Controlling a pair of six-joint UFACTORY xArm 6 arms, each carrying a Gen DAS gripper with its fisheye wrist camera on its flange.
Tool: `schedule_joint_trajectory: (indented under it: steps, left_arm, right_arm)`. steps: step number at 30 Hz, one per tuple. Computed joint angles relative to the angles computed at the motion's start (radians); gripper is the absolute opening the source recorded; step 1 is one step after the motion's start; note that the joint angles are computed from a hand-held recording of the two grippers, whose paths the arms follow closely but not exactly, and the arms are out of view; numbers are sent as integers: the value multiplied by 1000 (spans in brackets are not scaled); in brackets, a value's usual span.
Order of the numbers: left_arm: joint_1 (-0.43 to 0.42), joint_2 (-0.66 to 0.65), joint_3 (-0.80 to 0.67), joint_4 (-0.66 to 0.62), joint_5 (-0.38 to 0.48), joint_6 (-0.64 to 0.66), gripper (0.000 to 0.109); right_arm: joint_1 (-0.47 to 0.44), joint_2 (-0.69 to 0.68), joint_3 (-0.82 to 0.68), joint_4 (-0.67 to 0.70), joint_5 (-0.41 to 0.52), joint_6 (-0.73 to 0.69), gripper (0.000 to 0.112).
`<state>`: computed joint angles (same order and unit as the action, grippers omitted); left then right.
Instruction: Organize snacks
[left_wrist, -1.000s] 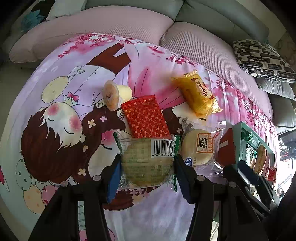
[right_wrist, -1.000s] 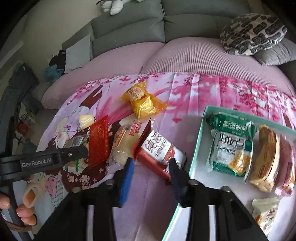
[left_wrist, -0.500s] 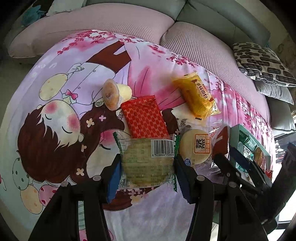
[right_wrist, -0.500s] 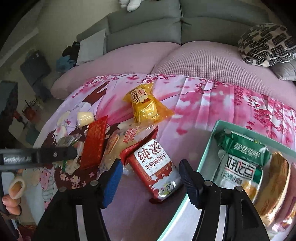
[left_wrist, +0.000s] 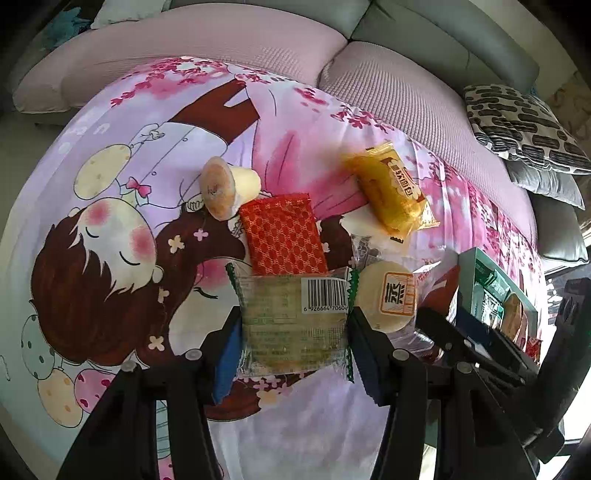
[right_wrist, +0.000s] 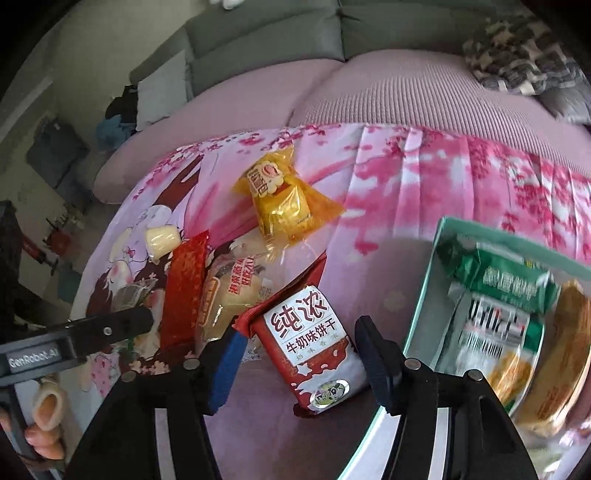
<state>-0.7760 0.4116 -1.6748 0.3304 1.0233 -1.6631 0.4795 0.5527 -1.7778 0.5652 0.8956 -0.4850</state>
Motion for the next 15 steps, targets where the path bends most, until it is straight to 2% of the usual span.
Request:
schedule_joint_trajectory:
  steps: [7,11,15]
  left_arm:
    - [7,2,18,-29,-26,6,57]
    - [8,-2,27,-30,-43,5,57]
    - [8,-3,31,-34,-54,10,57]
  right_arm:
    - [9,-76,111,-16,-39,38,62]
    - [31,-118,174,-99,-96,95,53]
    - [33,-139,222,-110,-140,127,42]
